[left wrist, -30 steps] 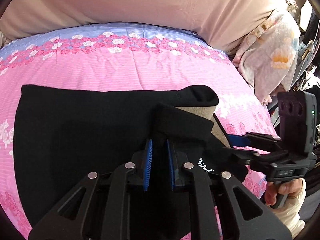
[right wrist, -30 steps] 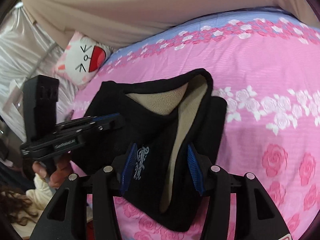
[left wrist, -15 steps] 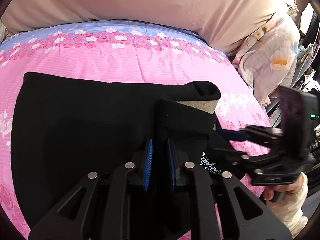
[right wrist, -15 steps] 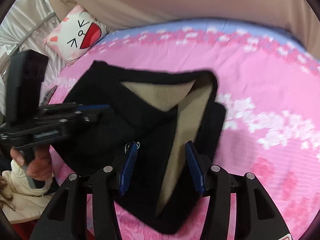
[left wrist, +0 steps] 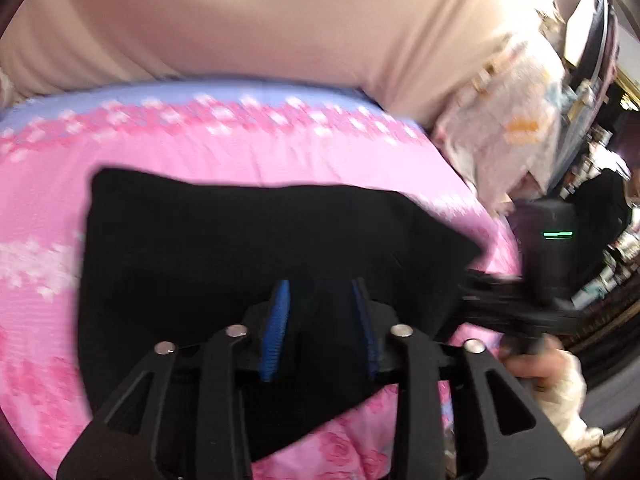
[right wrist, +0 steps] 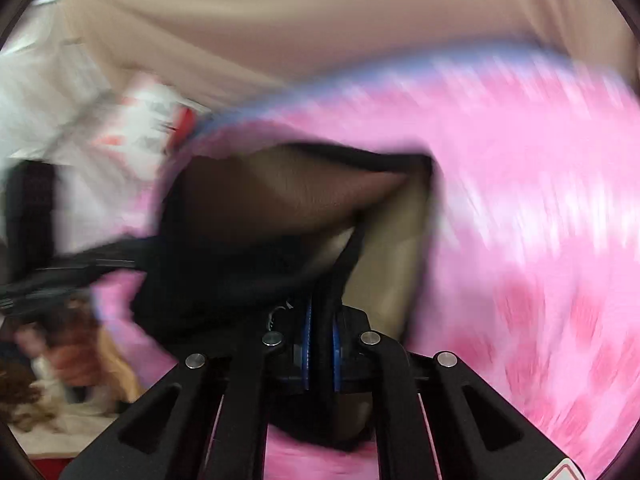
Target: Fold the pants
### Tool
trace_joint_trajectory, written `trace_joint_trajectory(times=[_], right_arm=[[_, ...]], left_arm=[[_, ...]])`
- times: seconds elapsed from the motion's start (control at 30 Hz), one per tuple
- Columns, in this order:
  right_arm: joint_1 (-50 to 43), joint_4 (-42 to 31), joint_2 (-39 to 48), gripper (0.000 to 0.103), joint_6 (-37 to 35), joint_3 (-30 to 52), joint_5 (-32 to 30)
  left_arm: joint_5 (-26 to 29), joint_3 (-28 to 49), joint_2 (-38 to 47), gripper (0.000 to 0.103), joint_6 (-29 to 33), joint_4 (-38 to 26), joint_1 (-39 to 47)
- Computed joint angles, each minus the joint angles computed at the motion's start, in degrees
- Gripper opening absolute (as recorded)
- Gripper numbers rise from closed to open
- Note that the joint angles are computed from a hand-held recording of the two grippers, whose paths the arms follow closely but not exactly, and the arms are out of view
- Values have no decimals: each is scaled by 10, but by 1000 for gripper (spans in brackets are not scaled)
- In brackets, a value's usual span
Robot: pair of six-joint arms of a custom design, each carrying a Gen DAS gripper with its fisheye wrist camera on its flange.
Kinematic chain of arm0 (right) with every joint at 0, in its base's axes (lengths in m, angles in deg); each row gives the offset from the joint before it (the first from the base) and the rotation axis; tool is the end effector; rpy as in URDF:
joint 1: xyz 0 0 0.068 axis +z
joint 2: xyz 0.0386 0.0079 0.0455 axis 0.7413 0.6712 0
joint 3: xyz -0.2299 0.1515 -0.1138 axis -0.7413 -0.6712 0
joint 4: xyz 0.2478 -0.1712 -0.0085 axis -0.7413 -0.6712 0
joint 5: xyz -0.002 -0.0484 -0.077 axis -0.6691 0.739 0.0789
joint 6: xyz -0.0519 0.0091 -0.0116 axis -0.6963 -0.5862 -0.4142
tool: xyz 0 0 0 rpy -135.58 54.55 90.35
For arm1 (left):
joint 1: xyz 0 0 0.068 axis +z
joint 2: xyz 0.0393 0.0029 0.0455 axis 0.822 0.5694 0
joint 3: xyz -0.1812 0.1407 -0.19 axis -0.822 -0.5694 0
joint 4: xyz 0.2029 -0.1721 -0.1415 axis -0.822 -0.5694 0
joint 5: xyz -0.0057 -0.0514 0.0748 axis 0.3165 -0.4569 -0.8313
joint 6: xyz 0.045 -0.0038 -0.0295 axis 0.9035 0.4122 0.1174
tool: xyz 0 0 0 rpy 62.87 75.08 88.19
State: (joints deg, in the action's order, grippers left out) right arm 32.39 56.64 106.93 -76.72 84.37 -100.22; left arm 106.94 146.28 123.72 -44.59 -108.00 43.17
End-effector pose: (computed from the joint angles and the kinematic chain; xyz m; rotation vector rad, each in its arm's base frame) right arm 0.3016 -0.0622 0.1915 -0.0477 2.4605 0.6187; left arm 0.3290 -0.0884 0.2865 0.5152 2.3874 -0.7047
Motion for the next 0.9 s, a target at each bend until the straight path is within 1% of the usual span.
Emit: trace_joint_trajectory(times=[0.03,0.07,0.1,0.13,0.17,0.2,0.27,0.3,0.33,0.37,0.43,0.47,0.53,0.63,0.67,0.7,0.73,0.77,0.8,0.83,0.87,0.9], right_arm=[[-24,24,19,5,12,-12,-53],[-55,17,37,9,31,-9,-120],[-69,-3,43,13,34,-1,-146],[-78,-5,37,23,33,-3,-160],[-84,-5,30,31,24,-5,-167],[-88,-20,38,32,10,4,-176],[-96,-41,67,34,6,26,-207],[-100,-53,86,35,-1,41,-225],[-105,-69,112,40,-10,59,-252],[-110,-92,141,46,-21,82,-281],[-114,-153,211,47,-54,130,-348],[-121,-211,233,47,-96,154,-373],[-123,-282,277,47,-148,191,-407],[-116,-418,353,47,-249,264,-452],[-117,-447,367,47,-271,279,-460],[-115,-396,361,47,-217,275,-455],[-113,-359,352,47,-179,271,-442],[-107,-347,350,47,-165,274,-426],[-104,-365,352,47,-180,282,-420],[-93,-351,346,47,-166,283,-407],[-95,-382,345,47,-199,291,-393],[-84,-373,338,47,-190,292,-382]], left_arm=[[-10,1,12,33,0,-2,-11],[-32,6,27,33,-1,-10,-23],[-43,9,34,33,-3,-14,-29],[-49,9,37,33,-4,-16,-30],[-52,5,32,33,-7,-12,-27],[-55,1,27,33,-8,-7,-24],[-78,-5,17,36,-10,1,-21],[-91,-8,12,48,-12,6,-20],[-100,-11,6,58,-16,11,-19],[-107,-17,-2,61,-18,17,-14],[-109,-25,-13,62,-13,25,-5],[-110,-28,-19,62,-9,28,2],[-108,-32,-26,62,-8,27,13],[-106,-26,-20,62,-12,26,29],[-104,-26,-20,62,-13,26,33],[-101,-24,-17,62,-13,26,38],[-101,-24,-17,63,-13,25,40],[-103,-23,-15,63,-15,25,41],[-103,-23,-13,64,-15,26,43],[-101,-24,-12,64,-15,26,45],[-102,-22,-8,64,-16,25,44],[-103,-21,-6,64,-15,24,43]])
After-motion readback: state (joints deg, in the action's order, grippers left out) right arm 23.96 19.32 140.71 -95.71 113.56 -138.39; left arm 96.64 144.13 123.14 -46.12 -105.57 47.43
